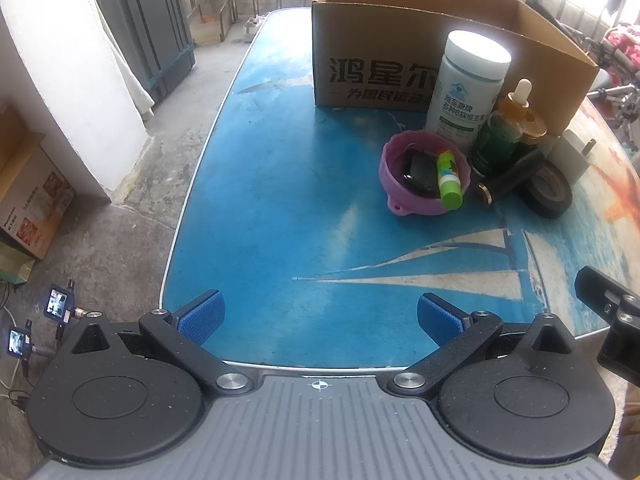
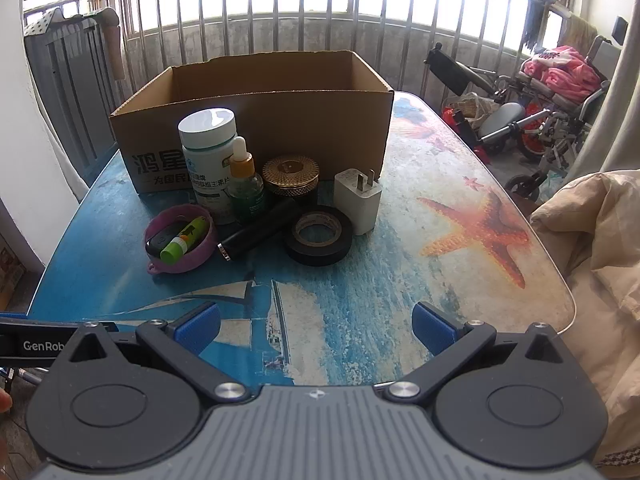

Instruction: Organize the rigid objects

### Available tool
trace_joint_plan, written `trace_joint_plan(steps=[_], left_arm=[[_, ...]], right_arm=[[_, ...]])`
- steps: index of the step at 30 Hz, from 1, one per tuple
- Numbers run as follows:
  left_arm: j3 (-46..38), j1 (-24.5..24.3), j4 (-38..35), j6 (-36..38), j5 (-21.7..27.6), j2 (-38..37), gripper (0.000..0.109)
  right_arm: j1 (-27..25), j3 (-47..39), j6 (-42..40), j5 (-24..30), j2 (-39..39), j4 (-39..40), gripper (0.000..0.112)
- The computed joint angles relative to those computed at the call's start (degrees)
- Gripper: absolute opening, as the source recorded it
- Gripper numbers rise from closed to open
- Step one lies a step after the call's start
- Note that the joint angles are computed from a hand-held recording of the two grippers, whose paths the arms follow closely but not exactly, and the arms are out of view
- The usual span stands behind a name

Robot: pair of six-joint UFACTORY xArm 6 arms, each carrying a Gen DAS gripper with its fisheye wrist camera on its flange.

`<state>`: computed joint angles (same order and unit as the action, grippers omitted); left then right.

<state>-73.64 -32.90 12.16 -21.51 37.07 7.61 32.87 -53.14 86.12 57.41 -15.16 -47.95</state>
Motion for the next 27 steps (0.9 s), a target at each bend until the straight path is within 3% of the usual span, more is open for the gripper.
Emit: trace_joint_plan(steps=[27], left_arm=[[-0.9,-0.1,0.1,0.1,0.2,0.5,0.103]], right_arm=[[-0.6,-0.4,-0.8,-0.4,0.5,0.5,0.103]])
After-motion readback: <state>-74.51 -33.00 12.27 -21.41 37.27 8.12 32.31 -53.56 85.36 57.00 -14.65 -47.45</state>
